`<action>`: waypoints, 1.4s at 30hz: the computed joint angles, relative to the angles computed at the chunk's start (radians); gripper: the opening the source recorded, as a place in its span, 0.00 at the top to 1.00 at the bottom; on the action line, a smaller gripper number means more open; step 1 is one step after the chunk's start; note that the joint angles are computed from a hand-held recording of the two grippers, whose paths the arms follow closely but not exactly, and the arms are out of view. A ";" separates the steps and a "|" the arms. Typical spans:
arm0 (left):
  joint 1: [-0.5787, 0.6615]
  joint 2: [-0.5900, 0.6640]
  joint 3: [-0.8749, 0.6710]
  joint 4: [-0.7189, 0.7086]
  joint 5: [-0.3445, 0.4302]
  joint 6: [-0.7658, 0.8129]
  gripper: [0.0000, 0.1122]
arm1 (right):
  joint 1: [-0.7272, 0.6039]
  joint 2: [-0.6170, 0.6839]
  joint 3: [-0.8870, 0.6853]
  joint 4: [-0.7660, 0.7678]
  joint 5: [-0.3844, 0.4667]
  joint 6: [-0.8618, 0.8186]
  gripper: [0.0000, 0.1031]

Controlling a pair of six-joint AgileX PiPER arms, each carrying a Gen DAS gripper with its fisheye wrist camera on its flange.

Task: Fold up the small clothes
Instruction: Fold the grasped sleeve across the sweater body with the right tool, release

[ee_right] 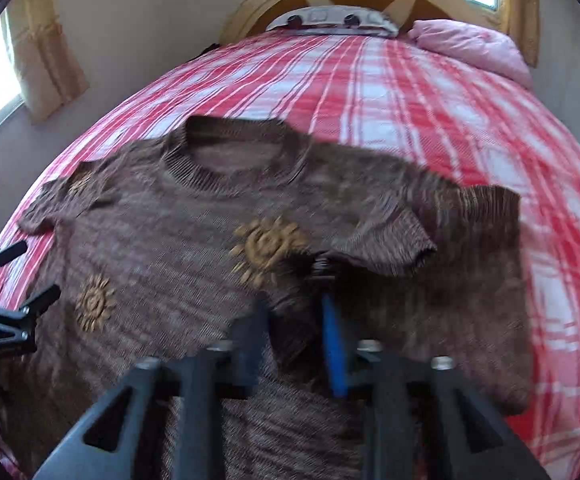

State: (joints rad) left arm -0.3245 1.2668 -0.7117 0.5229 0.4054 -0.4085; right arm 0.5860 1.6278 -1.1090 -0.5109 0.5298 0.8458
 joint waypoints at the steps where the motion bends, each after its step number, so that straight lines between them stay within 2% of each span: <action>1: -0.005 -0.014 -0.007 -0.058 0.008 0.062 0.08 | -0.004 -0.028 0.041 0.030 -0.042 -0.029 0.37; 2: -0.012 -0.025 -0.013 -0.098 0.013 0.107 0.08 | -0.005 -0.074 0.099 0.056 -0.093 -0.054 0.36; 4: -0.038 -0.038 -0.036 -0.170 0.031 0.183 0.08 | 0.013 -0.149 0.175 -0.008 -0.112 0.014 0.36; 7: -0.098 -0.024 -0.098 -0.251 0.065 0.257 0.09 | 0.012 -0.304 0.314 -0.197 -0.135 0.239 0.36; 10: -0.218 0.014 -0.160 -0.173 0.085 0.171 0.11 | -0.018 -0.456 0.456 -0.435 -0.121 0.537 0.36; 13: -0.305 0.092 -0.239 -0.158 0.111 0.128 0.15 | -0.069 -0.550 0.565 -0.562 -0.130 0.735 0.36; 16: -0.347 0.193 -0.327 -0.214 0.138 0.139 0.24 | -0.153 -0.615 0.644 -0.625 -0.219 0.853 0.36; 19: -0.347 0.303 -0.430 -0.335 0.166 0.208 0.30 | -0.147 -0.652 0.688 -0.786 -0.212 1.053 0.33; 24: -0.327 0.393 -0.542 -0.510 0.191 0.261 0.32 | -0.162 -0.648 0.701 -0.814 -0.210 1.106 0.32; 27: -0.341 0.455 -0.604 -0.524 0.210 0.236 0.32 | -0.181 -0.653 0.707 -0.790 -0.215 1.086 0.32; 31: -0.338 0.536 -0.664 -0.627 0.234 0.274 0.46 | -0.166 -0.636 0.700 -0.770 -0.192 1.068 0.32; 33: -0.340 0.537 -0.646 -0.627 0.192 0.262 0.46 | -0.160 -0.625 0.694 -0.766 -0.187 1.060 0.32; 34: -0.338 0.532 -0.639 -0.628 0.174 0.267 0.57 | -0.161 -0.621 0.693 -0.767 -0.189 1.059 0.32; 35: -0.329 0.523 -0.629 -0.652 0.155 0.306 0.95 | -0.165 -0.617 0.691 -0.767 -0.195 1.056 0.32; 36: -0.311 0.519 -0.638 -0.716 0.171 0.373 0.91 | -0.175 -0.611 0.690 -0.760 -0.207 1.046 0.32; 38: -0.277 0.487 -0.617 -0.798 0.154 0.438 0.94 | -0.198 -0.604 0.690 -0.745 -0.232 1.029 0.32; 40: -0.263 0.450 -0.596 -0.811 0.127 0.470 0.94 | -0.212 -0.598 0.689 -0.731 -0.247 1.013 0.32; 42: -0.240 0.421 -0.591 -0.841 0.134 0.515 0.94 | -0.219 -0.595 0.690 -0.728 -0.254 1.010 0.32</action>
State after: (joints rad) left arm -0.5640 1.6875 -1.3025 -0.3181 0.5397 0.1063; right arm 0.3668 1.0327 -0.4191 -1.2391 0.2761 1.8553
